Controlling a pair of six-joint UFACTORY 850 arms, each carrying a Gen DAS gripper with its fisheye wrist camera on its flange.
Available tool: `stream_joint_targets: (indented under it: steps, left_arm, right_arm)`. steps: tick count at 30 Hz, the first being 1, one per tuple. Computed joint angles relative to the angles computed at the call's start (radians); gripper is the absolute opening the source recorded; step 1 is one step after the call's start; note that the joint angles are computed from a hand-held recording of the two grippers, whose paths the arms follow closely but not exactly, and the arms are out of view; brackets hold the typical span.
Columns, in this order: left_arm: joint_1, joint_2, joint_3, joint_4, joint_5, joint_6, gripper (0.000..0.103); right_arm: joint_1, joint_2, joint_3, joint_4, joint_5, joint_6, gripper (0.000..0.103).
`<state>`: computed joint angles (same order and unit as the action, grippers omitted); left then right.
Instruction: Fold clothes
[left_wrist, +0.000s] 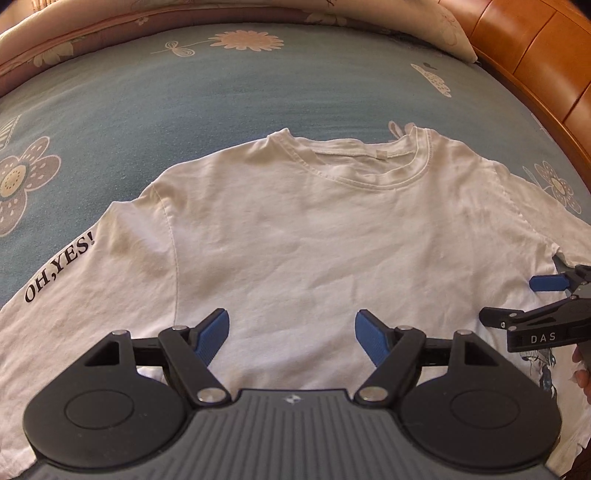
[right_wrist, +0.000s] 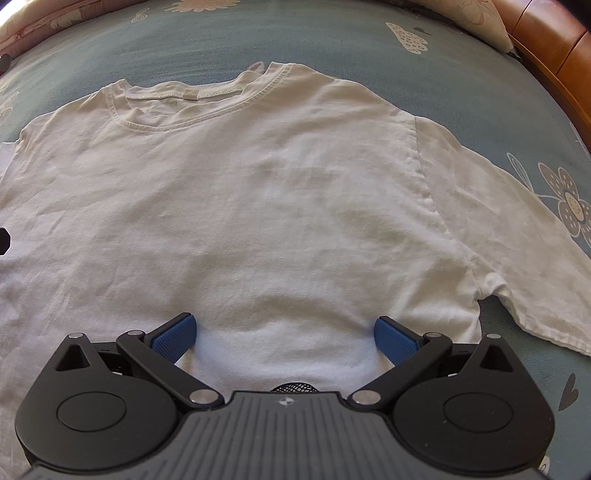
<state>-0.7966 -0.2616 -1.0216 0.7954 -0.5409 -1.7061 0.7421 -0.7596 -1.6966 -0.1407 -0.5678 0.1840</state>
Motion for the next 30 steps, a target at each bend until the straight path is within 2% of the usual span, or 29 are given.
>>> stream_joint_targets:
  steps: [3, 8, 11, 13, 15, 17, 22, 25, 30]
  left_arm:
    - [-0.027, 0.015, 0.01, 0.026, -0.016, 0.001, 0.075]
    - [-0.084, 0.061, 0.061, 0.112, -0.102, -0.079, 0.075]
    - [-0.088, 0.092, 0.106, 0.144, -0.141, -0.124, 0.075]
    - [-0.066, 0.11, 0.142, 0.138, -0.113, -0.143, 0.075]
    - [-0.025, 0.134, 0.191, 0.1, -0.018, -0.155, 0.075]
    - [-0.003, 0.153, 0.227, 0.053, 0.028, -0.159, 0.075]
    - [-0.009, 0.231, 0.293, 0.0, -0.024, -0.197, 0.075]
    - [-0.025, 0.264, 0.31, 0.018, -0.027, -0.206, 0.075]
    - [-0.017, 0.21, 0.265, 0.039, -0.05, -0.08, 0.075]
  right_arm:
    - [0.009, 0.016, 0.005, 0.004, 0.0, 0.011, 0.103]
    - [0.03, 0.044, 0.02, 0.022, 0.006, 0.014, 0.103]
    - [0.047, 0.051, 0.026, 0.074, 0.007, -0.028, 0.103]
    - [0.062, 0.049, 0.023, 0.086, 0.002, -0.039, 0.103]
    - [0.075, 0.044, 0.015, 0.107, -0.007, -0.061, 0.103]
    - [0.087, 0.046, 0.013, 0.115, -0.011, -0.076, 0.103]
    - [0.113, 0.052, 0.007, 0.111, -0.007, -0.101, 0.103]
    - [0.124, 0.046, -0.009, 0.17, -0.004, -0.157, 0.103]
    - [0.157, 0.029, -0.04, 0.188, -0.01, -0.161, 0.103]
